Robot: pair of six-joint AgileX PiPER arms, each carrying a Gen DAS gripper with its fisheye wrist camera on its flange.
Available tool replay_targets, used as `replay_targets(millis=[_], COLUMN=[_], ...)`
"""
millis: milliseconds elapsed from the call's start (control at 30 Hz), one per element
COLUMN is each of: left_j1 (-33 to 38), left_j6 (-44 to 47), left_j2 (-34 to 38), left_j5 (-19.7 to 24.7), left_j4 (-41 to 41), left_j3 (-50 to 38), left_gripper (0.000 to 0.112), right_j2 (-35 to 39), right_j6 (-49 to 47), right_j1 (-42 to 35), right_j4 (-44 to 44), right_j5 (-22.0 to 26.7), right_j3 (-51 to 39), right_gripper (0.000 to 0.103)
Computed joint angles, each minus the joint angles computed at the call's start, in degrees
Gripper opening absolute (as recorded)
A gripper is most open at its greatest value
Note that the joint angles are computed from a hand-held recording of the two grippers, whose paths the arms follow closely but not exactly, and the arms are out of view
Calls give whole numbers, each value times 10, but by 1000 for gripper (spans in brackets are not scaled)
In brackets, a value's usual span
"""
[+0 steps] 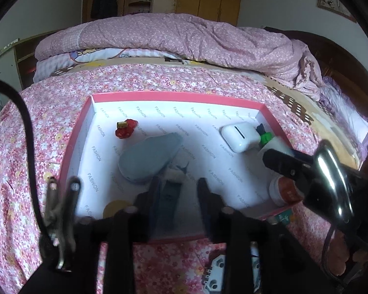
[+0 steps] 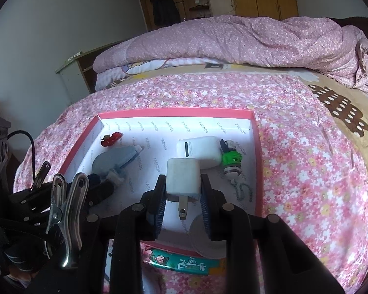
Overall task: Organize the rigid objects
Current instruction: 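Carry the handle and charger plug into the tray and open both grippers, then move both grippers back toward the grey plate and wooden stick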
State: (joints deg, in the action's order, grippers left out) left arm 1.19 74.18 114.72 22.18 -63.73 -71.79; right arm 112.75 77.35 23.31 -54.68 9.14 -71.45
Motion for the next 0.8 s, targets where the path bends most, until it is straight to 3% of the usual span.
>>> replay_targets(millis=[400, 800], left_j1=[18, 39], left_j6=[47, 96], left_j2=[-45, -100], left_j5=[1, 9], left_j4=[-37, -59], left_j3=[50, 123], left_gripper=[39, 39], right_j2=[-39, -104], right_j6=[219, 385], right_j1=[18, 42], right_j4=[-221, -367], right_j5=[13, 20], right_j3=[46, 130], right_gripper=[36, 36])
